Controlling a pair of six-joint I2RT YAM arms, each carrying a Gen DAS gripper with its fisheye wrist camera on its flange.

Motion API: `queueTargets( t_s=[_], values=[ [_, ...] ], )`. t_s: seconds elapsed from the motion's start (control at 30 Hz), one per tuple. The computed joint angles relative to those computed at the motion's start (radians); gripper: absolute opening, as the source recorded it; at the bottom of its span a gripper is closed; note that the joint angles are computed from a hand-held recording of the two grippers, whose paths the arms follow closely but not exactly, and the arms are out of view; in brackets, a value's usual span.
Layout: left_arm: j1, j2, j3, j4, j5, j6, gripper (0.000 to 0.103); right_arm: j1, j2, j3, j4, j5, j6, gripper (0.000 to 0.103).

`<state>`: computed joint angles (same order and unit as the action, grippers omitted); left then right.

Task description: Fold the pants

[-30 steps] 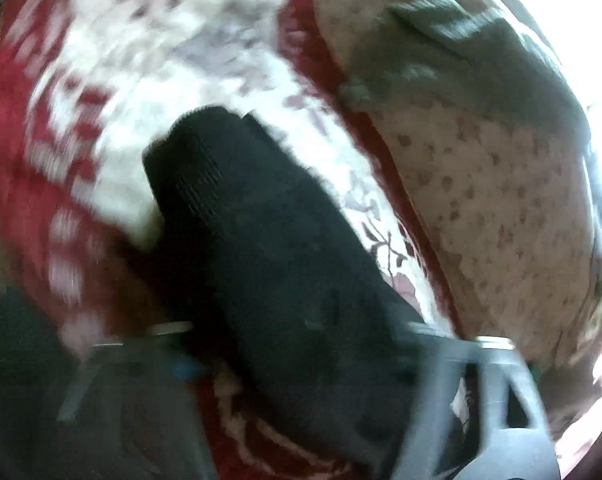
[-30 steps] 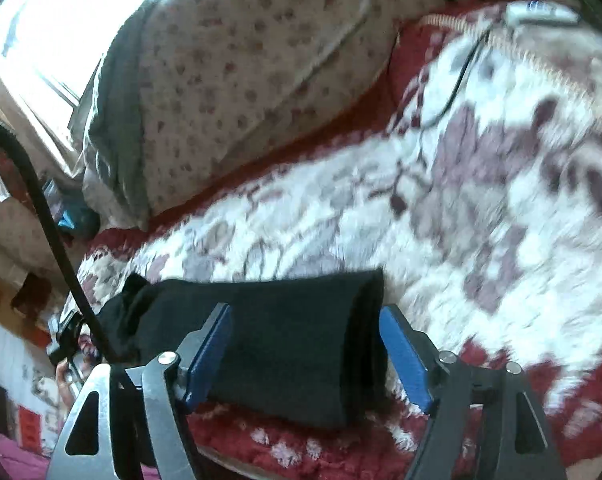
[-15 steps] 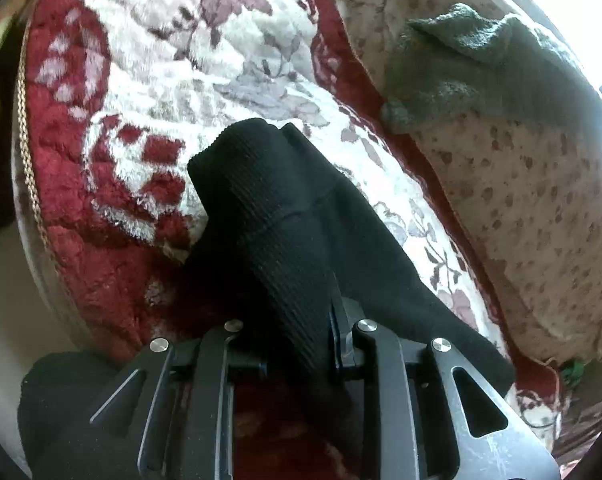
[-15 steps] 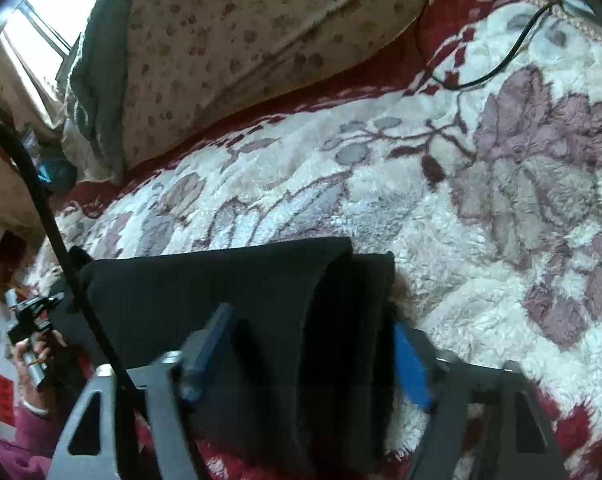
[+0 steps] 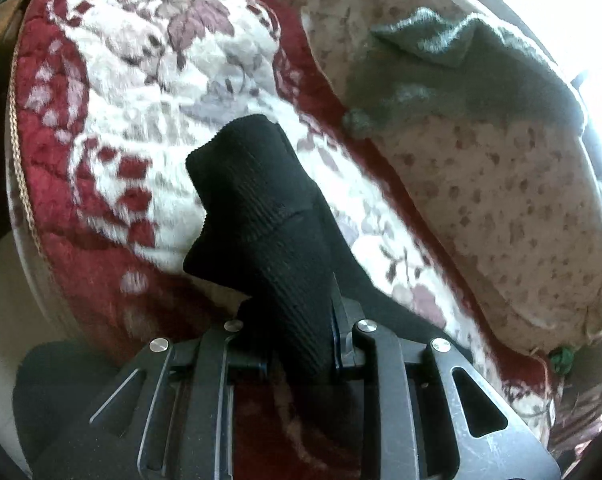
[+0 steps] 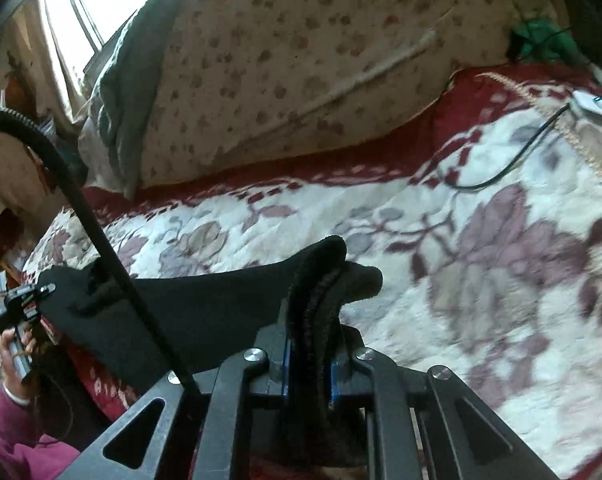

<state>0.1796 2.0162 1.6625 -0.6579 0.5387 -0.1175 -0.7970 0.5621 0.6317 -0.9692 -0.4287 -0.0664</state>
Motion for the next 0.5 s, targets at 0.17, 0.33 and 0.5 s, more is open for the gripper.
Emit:
queueTargets(
  t_s=[0.17,0.33,0.5],
  values=[
    [0.031,0.066,0.02,-0.049,0.028,0.005,0.033,0.044,0.111,-0.077,0.04,0.106,0.017,0.018],
    [0.07,0.03,0.053,-0.107,0.013,0.05,0.042,-0.065,0.126,-0.063,0.023,0.127,0.003,0.045],
    [0.081,-0.123,-0.053,-0.007,-0.009,0.075,0.042,-0.338,0.093,0.019,-0.141,-0.049,-0.193,0.045]
  ],
)
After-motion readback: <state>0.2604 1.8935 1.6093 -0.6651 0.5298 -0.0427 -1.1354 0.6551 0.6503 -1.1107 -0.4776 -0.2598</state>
